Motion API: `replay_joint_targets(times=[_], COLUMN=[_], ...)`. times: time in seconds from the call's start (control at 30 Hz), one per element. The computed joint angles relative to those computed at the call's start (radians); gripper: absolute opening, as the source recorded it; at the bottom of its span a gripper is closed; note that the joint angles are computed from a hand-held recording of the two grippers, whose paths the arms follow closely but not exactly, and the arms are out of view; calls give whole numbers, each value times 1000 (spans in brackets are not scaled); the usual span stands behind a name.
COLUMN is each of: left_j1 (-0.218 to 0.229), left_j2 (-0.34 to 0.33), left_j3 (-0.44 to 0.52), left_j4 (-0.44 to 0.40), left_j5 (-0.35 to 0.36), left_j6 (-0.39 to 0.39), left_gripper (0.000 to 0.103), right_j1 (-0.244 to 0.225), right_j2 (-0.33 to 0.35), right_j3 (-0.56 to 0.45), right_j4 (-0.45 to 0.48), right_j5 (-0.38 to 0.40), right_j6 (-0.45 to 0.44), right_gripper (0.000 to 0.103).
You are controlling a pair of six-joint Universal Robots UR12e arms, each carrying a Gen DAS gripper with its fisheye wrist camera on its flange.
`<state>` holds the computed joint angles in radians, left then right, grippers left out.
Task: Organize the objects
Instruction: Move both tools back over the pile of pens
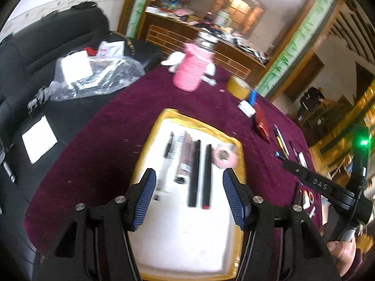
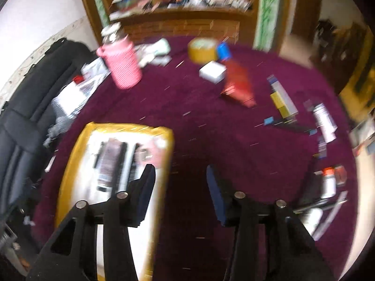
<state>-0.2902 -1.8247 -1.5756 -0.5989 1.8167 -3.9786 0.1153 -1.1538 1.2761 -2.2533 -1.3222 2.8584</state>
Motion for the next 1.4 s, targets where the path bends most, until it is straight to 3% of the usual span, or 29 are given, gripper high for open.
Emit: replay_joint_targets(times=[0.13,0.33,0.8,1.4], left_j1=[-38,-106,-201,-230], left_j2=[-37,-106,-249,-335], left_j3=[72,205,456,600], left_j4=[-37,-113,-279,-405], left_j5=[-3,27,78,80], left_j6=[16,44,45,45], left_gripper=[53,53,53,53], right_j1=[-29,-100,-228,-272], right_j2=[-37,-64,-49,-12], right_j3=[66,114,93,51], right_j4=[-140,-210,-176,-104], right_j5=[-38,-20,67,108], right_j6=[-27,-62,-81,-100], right_gripper=[53,55,55,55])
